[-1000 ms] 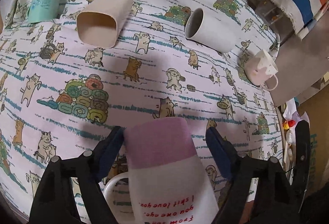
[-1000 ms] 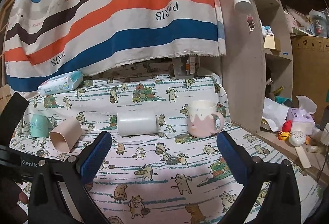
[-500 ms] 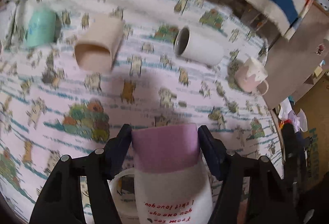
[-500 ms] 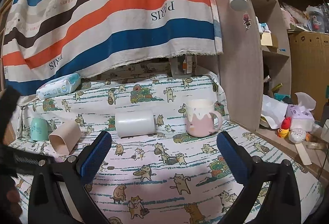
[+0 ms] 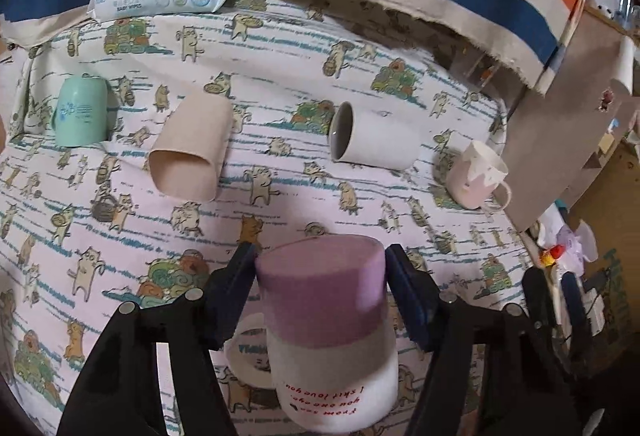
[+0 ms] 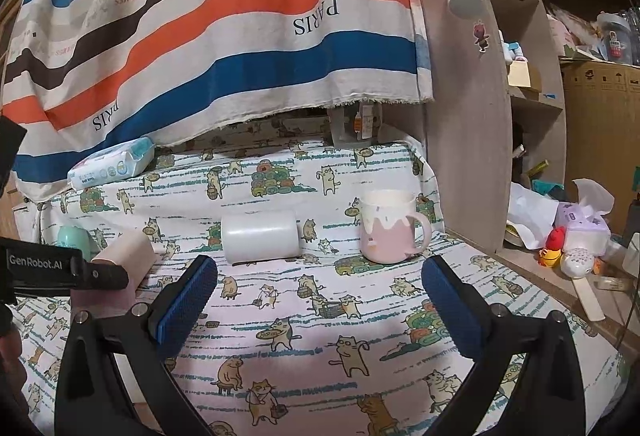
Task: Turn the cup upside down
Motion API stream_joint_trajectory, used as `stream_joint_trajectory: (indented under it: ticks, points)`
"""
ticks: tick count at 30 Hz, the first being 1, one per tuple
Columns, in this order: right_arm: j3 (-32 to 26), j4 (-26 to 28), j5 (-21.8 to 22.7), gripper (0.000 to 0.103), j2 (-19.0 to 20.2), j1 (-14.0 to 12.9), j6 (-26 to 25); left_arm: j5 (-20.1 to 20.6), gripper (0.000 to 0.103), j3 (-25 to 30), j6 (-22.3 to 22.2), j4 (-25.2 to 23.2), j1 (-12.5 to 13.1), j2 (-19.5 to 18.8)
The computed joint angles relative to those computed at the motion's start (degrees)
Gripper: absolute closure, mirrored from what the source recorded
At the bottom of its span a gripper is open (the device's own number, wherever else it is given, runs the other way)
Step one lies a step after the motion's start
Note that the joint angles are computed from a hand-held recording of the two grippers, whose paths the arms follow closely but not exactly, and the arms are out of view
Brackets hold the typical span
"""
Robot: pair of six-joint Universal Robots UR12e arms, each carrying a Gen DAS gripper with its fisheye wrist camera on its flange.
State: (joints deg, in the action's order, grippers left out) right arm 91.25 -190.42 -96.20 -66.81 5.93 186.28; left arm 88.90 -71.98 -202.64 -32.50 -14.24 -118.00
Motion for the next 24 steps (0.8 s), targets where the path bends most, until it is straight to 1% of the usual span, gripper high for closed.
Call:
stream_joint_trajectory:
  ticks: [1,4,7,11,14,17,20,21,24]
  points:
    - [0.01,0.03,0.53,0.000,-0.02,-0.07,-0.14,-0.05,0.039,0.01,0.21,0.52,0.01,-0.08]
    - [-0.09,0.20,-0.11,0.000,0.07,0.09,-0.44,1.18,0.039,0.20,1.35,1.99,-0.27,-0.43]
    - [-0.10,0.20,-0.16,0.000,0.08,0.07,-0.34,3.30,0.039,0.42,2.76,3.82,-0.80,-0.86]
    - [-0.07,0.24,-0.02,0.000,0.07,0.02,0.12,6.51,0.039,1.03,6.01,7.05,-1.67,-1.74]
    - [-0.03,0.07,0.42,0.000,0.07,0.01,-0.26,8.38,0.040,1.78,7.03,6.89,-1.94,-2.27]
    - [-0.04,0.09,0.36,0.000,0.08,0.08,-0.56,9.99,0.040,2.03,8.08,7.95,-2.10,-2.78]
    - [-0.09,0.61,0.57,0.000,0.05,0.02,-0.35,10.58,0.040,2.71,9.73,7.56,-2.16,-3.57]
    - [-0.13,0.71,0.63,0.000,0.06,-0.01,-0.28,10.91,0.040,2.52,10.59,8.98,-2.23,-3.76]
    - [-0.17,0.72,0.68,0.000,0.08,-0.04,-0.24,11.95,0.040,2.32,12.46,10.44,-2.57,-4.04]
